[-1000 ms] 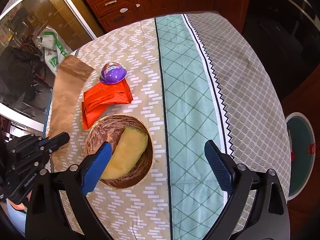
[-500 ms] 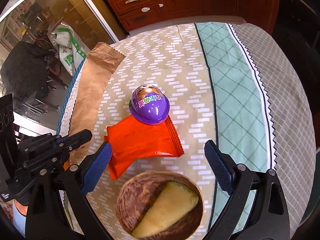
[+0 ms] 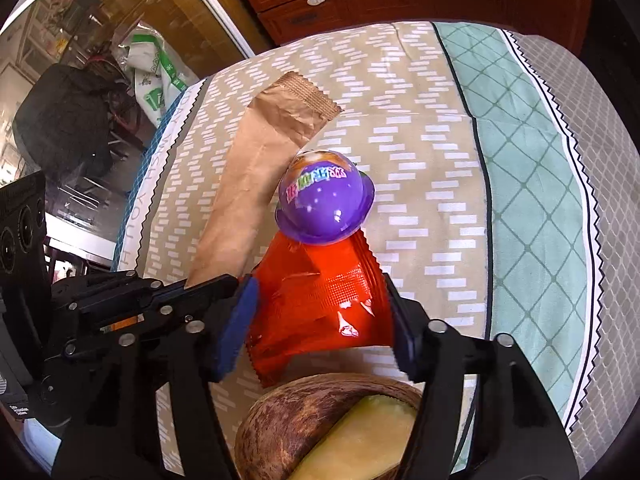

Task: Collect trash
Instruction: 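Grasp the brown paper strip with the left tool while the right tool grasps the red snack bag, then carry the paper strip and red snack bag over the bin and open both tools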

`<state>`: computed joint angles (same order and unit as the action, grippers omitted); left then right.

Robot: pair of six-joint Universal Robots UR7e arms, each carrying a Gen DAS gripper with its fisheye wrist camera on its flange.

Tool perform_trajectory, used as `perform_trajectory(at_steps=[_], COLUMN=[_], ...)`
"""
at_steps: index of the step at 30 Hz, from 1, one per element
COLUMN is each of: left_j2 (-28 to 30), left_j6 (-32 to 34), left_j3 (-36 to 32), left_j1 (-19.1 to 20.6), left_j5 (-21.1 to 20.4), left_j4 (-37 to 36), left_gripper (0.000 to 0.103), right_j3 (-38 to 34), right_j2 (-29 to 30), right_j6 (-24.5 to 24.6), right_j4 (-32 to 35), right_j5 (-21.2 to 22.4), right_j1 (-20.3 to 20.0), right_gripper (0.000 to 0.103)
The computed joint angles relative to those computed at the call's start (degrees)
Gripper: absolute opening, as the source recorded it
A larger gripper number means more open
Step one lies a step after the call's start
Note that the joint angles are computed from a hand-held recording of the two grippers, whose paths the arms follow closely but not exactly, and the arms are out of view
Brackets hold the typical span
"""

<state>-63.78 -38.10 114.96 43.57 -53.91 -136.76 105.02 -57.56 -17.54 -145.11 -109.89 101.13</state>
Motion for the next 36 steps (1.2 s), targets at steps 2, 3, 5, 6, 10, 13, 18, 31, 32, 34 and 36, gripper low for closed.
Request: perform_trajectory(at_steps=[2,3,5,6,10,13,18,31,32,34,36], left_j2=[-0.5,-0.8,-1.9,-2.5,-4.9,-6.6,-7.3,1.4,2.7,5.3,7.9], left_j6=[-0.9,-1.5,-2.7,-3.5,-6.1,-7.8,-10.5,-7.9,-7.2,-5.6,-3.6], left_j3=[0.7,1.1,2.0,2.5,3.8,4.8,5.3,-2.4,-3.4,-5.5,-7.9], left_j1=[-0.6,-0.9,-1.7,-2.2,-4.2,-6.3,-10.0,-15.9,-16.0,-16.3,-16.5], left_j5=[0.0,0.1,0.5,0.6,1.5,2.2,3.1,2.5,2.1,1.3,0.5], left_j4=[-0.3,-0.3,-0.1,0.1,1.9,2.8,3.6,3.7,3.3,2.7,2.2], left_gripper=[0.002,0.002,0.002,0.002,0.002,0.002,0.002,0.002,0.002,0.002,0.002], right_j3=[0.7,1.2,2.2,2.4,3.9,5.4,8.3,12.9,12.9,13.0,13.0], right_j2=[-0.7,-1.4,-2.6,-3.2,-6.5,-9.5,-14.9,-29.0,-30.0,-32.3,-34.9], right_j6=[-0.1,-0.4,-1.0,-1.0,-0.1,0.3,-0.4,-1.7,-1.9,-2.2,-2.5], right_j4=[-0.3,-0.5,-0.9,-0.8,-0.1,0.1,0.6,-0.1,0.0,0.1,0.3], right_j5=[0.4,0.7,1.2,1.5,3.7,4.7,5.5,7.4,7.6,8.1,8.7], right_j1=[0.4,0.4,0.8,0.9,0.9,1.1,0.9,-5.5,-6.5,-8.6,-11.2], right_gripper=[0.042,0.042,0.041,0.041,0.041,0.041,0.041,0.041,0.041,0.042,0.042])
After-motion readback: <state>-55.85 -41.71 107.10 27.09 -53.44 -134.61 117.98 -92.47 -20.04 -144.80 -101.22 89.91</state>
